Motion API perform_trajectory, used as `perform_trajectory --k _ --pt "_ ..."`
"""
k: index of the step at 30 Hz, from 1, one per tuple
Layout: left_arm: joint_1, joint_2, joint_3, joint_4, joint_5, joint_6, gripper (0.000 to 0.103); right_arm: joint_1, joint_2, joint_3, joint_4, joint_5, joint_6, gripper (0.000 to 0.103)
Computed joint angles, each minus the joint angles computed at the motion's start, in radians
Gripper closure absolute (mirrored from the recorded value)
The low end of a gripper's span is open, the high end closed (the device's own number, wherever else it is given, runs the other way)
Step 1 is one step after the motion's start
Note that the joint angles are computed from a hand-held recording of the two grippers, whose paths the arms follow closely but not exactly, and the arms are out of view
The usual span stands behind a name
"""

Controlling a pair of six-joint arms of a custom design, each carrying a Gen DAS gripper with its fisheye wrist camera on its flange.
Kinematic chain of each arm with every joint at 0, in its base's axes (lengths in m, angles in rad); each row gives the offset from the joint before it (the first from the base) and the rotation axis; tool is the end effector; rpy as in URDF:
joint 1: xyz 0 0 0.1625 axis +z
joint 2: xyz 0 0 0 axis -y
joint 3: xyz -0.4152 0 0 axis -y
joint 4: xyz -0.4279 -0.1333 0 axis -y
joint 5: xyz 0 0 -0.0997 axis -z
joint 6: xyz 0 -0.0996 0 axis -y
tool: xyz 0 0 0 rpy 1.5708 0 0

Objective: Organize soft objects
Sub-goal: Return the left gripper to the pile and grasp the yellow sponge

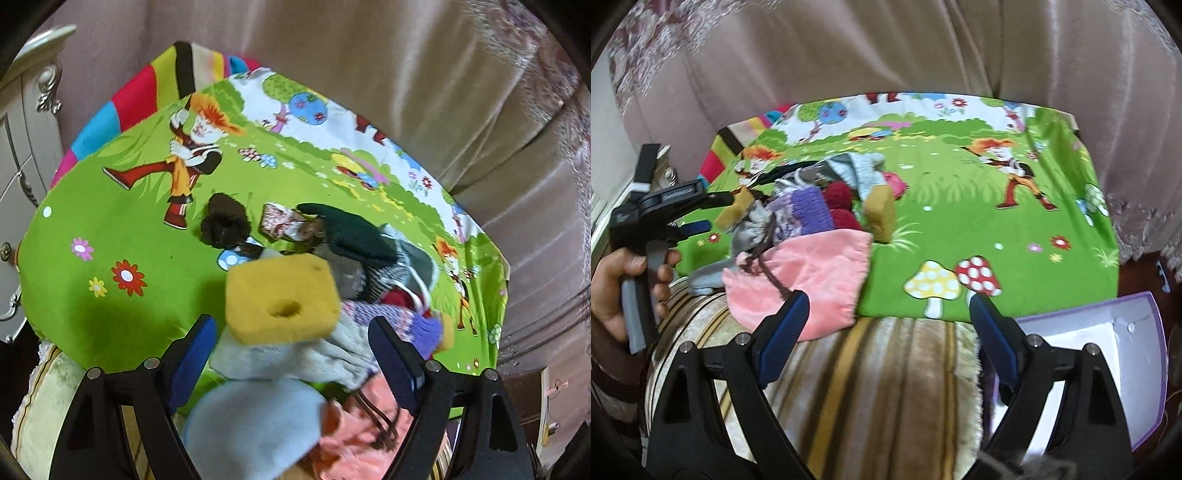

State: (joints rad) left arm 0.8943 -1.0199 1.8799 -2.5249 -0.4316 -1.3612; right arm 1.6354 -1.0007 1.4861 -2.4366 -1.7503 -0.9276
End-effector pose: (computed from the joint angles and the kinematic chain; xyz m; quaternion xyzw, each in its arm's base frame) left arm -0.2010 -0.6077 0.1599 -0.3063 0.7839 -0.4795 0.2487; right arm 0.1625 -0.7225 0.2584 0.4506 -0.8682 0.1342 0.1587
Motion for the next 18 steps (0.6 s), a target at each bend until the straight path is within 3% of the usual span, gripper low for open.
perform_trajectory --k 9,16,18 --pt "0.045 0.007 0.01 -0.127 -0.073 0.084 0.018 0.039 0.031 0.013 0.016 -0.016 -0.028 0.012" --pt "0.063 0.009 0.022 -0.22 -0.09 0.173 0.019 0.074 0.069 0.006 0.032 -0.039 -0.038 0.012" --pt "0.068 0.013 0.024 -0.259 -0.096 0.21 0.032 0.086 0.078 0.01 0.024 -0.049 -0.05 0.012"
